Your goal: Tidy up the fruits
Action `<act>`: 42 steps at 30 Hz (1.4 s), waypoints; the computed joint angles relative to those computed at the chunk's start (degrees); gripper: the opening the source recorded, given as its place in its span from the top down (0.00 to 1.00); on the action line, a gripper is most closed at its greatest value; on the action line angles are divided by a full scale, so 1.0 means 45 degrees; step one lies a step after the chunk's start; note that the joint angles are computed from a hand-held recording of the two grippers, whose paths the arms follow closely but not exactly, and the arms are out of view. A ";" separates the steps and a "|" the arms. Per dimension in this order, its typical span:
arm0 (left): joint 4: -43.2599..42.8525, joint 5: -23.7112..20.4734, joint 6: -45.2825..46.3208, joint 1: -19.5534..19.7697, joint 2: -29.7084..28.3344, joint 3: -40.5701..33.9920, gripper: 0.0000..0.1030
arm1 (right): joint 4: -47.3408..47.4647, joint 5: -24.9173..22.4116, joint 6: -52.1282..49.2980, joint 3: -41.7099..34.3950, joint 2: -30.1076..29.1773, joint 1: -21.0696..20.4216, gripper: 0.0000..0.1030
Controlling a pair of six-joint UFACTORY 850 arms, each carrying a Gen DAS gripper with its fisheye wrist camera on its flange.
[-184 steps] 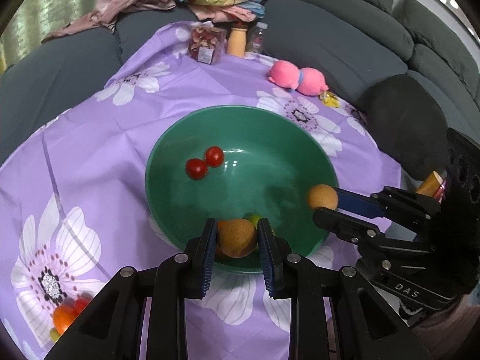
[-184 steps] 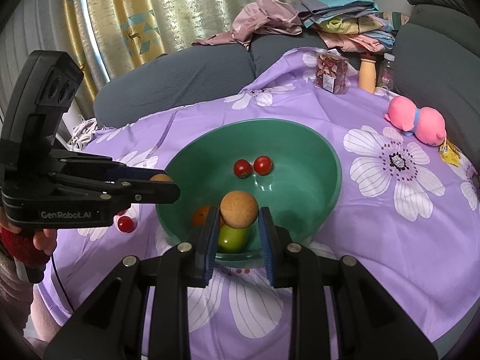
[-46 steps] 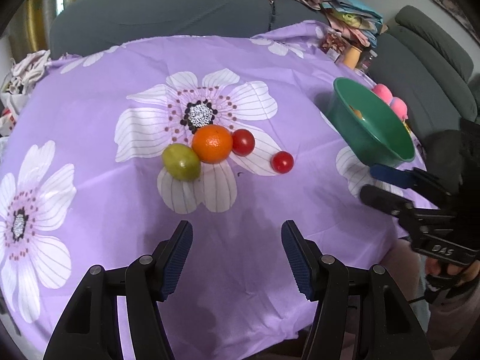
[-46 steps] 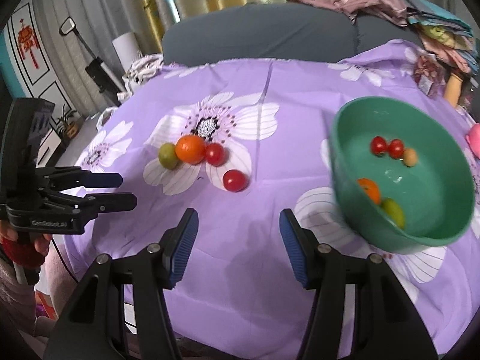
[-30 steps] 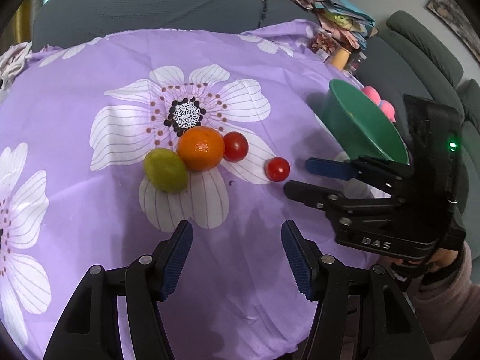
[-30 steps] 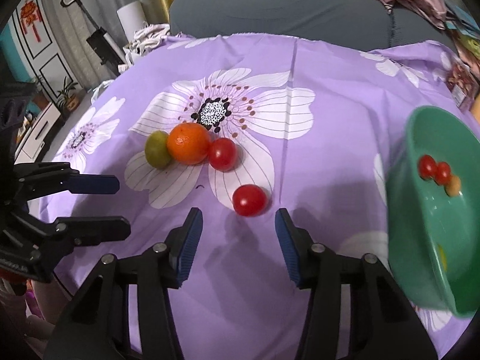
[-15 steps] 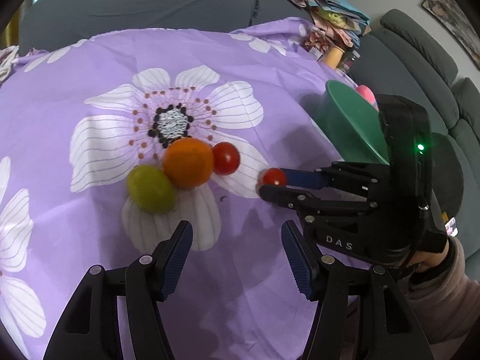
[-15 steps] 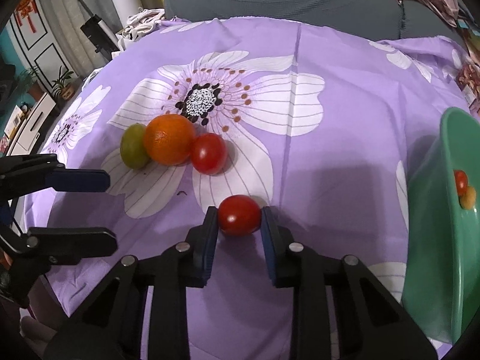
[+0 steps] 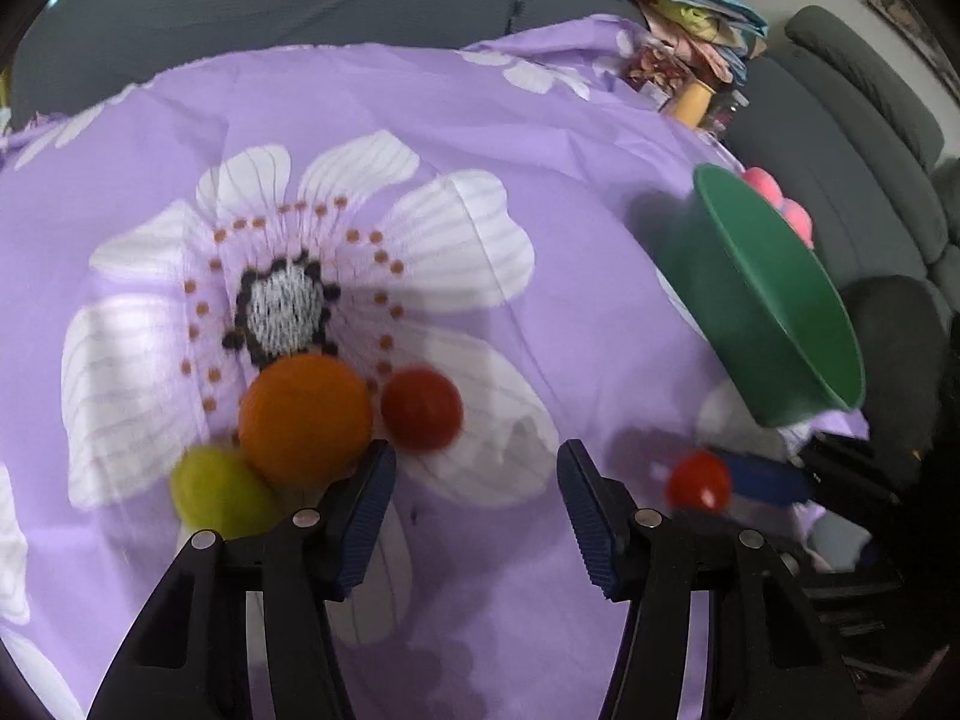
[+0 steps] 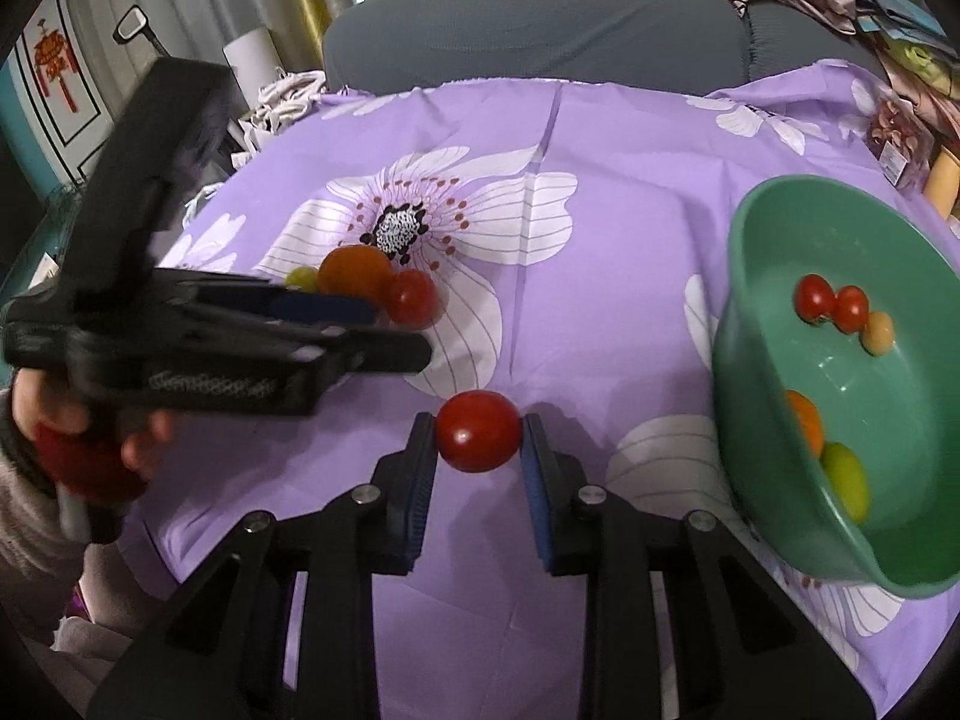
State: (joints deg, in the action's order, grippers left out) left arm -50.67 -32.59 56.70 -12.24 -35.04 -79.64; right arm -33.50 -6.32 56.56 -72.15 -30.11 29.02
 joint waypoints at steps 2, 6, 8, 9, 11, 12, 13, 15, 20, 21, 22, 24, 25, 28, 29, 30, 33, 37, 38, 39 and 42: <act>0.0478 0.0303 -0.0466 -0.0140 -0.0138 -0.0222 0.46 | -0.0043 0.0121 0.0088 0.0053 0.0023 -0.0024 0.72; 0.1605 0.0995 -0.1223 -0.0405 -0.0322 -0.0492 0.51 | -0.0275 0.0383 0.0410 0.0205 0.0089 -0.0082 0.72; 0.2022 0.1094 -0.1567 -0.0489 -0.0478 -0.0680 0.52 | -0.0762 0.0443 0.0933 0.0253 0.0110 -0.0099 0.72; 0.2364 0.1197 -0.1853 -0.0551 -0.0537 -0.0747 0.54 | -0.0814 0.0492 0.1007 0.0301 0.0144 -0.0115 0.72; 0.3099 0.1368 -0.2399 -0.0671 -0.0666 -0.0850 0.66 | -0.1543 0.0528 0.1766 0.0373 0.0195 -0.0134 0.72; 0.3197 0.1503 -0.2445 -0.0692 -0.0665 -0.0816 0.67 | -0.1913 0.0529 0.2156 0.0413 0.0222 -0.0137 0.72; 0.3209 0.1618 -0.2414 -0.0696 -0.0639 -0.0765 0.69 | -0.2388 0.0528 0.2674 0.0442 0.0241 -0.0148 0.72; 0.3230 0.1544 -0.2524 -0.0691 -0.0682 -0.0831 0.70 | -0.3268 0.0574 0.3589 0.0512 0.0282 -0.0165 0.72; 0.3429 0.1267 -0.2806 -0.0644 -0.0482 -0.0711 0.71 | -0.5126 0.0688 0.5523 0.0666 0.0361 -0.0209 0.72; 0.3271 0.1221 -0.2660 -0.0624 -0.0364 -0.0586 0.71 | -0.5315 0.0714 0.5715 0.0696 0.0380 -0.0223 0.72; 0.2996 0.1179 -0.2376 -0.0591 -0.0217 -0.0420 0.71 | -0.5308 0.0720 0.5720 0.0725 0.0401 -0.0234 0.72; 0.2349 0.1058 -0.1711 -0.0503 0.0120 -0.0035 0.71 | -0.5489 0.0628 0.5927 0.0746 0.0442 -0.0219 0.72; 0.2097 0.0924 -0.1477 -0.0457 0.0266 0.0118 0.71 | -0.5775 0.0628 0.6217 0.0773 0.0468 -0.0216 0.72; 0.1313 0.0740 -0.0669 -0.0309 0.0793 0.0702 0.71 | -0.6780 0.0546 0.7250 0.0810 0.0551 -0.0147 0.72; 0.1045 0.0665 -0.0438 -0.0240 0.0980 0.0904 0.71 | -0.7446 0.0553 0.7920 0.0846 0.0587 -0.0127 0.72; 0.0895 0.0581 -0.0327 -0.0192 0.1114 0.1032 0.71 | -0.7976 0.0558 0.8445 0.0876 0.0616 -0.0112 0.72; 0.0584 0.0521 0.0023 -0.0114 0.1605 0.1502 0.71 | -1.0493 0.0548 1.0963 0.1033 0.0756 -0.0046 0.72; 0.0225 0.0504 0.0385 -0.0025 0.2135 0.2012 0.71 | -1.3383 0.0437 1.3880 0.1255 0.0983 0.0039 0.72; 0.0202 0.0541 0.0438 -0.0019 0.2218 0.2092 0.71 | -1.3942 0.0376 1.4433 0.1303 0.1038 0.0063 0.72; 0.0196 0.0576 0.0451 -0.0017 0.2299 0.2164 0.71 | -1.4564 0.0315 1.5040 0.1358 0.1101 0.0086 0.72; 0.0318 0.0680 0.0325 -0.0063 0.2458 0.2297 0.71 | -1.6084 0.0167 1.6569 0.1546 0.1306 0.0143 0.72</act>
State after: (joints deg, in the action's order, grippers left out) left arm -49.24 -29.53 58.16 -12.52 -23.98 -69.31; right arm -105.87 -5.57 131.12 -65.19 -24.24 29.66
